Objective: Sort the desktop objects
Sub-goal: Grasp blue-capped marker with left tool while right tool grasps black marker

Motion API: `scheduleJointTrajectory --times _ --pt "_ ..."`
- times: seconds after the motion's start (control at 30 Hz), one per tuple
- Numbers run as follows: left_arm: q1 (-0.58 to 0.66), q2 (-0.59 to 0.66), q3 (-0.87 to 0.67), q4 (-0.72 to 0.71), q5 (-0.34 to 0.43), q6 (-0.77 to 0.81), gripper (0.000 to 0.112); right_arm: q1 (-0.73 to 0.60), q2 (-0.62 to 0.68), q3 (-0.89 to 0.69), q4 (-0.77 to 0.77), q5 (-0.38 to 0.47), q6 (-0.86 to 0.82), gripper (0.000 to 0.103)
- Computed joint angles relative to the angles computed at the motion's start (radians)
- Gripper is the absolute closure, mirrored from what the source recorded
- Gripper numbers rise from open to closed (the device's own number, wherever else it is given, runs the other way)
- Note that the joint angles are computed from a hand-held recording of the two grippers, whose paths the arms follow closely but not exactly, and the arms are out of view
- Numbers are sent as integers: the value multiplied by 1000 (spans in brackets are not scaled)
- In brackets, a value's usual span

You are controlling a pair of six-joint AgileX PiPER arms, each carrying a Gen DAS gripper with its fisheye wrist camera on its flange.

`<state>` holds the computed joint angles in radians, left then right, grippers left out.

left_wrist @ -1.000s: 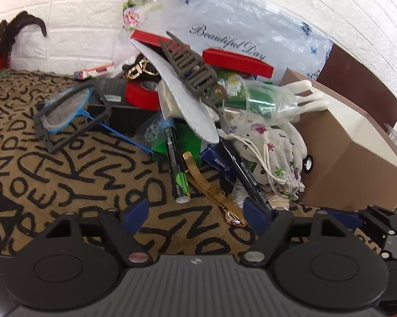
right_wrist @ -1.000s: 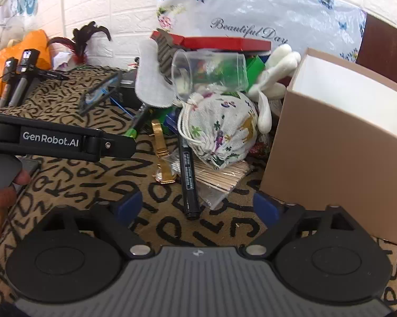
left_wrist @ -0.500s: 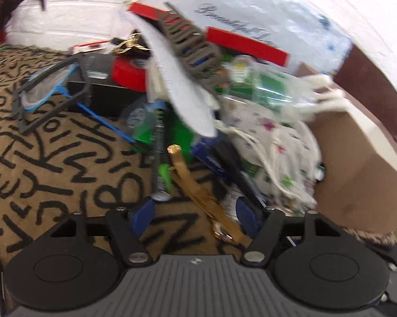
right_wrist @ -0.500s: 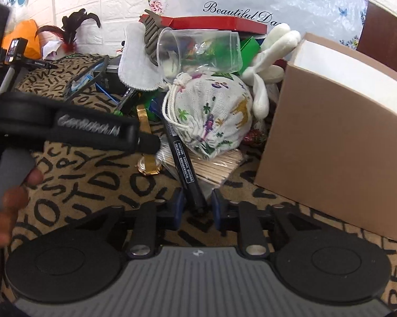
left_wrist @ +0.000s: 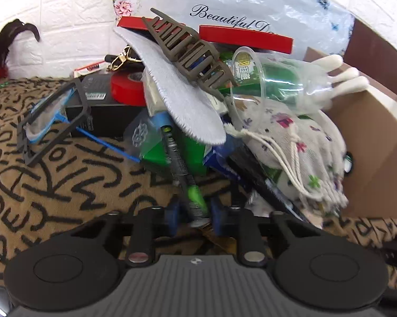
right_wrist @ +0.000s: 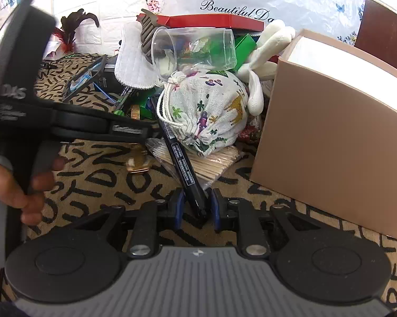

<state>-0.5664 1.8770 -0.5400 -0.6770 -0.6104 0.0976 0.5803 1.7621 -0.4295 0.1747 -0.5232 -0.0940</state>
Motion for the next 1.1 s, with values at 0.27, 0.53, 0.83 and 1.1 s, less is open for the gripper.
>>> scheduleJointTrajectory --times 0.27,0.53,0.83,1.1 --pt "35 -181 245 305 25 -193 97 -30 -94 56 -126 63 61 88" --pt "-25 -205 273 231 17 -197 65 2 -110 60 -110 65 32 86" --pt "62 -154 195 290 39 -240 61 11 -33 -45 -155 78 46 86" --pt "213 -268 279 661 122 -435 97 -10 -85 -41 -361 201 250 89"
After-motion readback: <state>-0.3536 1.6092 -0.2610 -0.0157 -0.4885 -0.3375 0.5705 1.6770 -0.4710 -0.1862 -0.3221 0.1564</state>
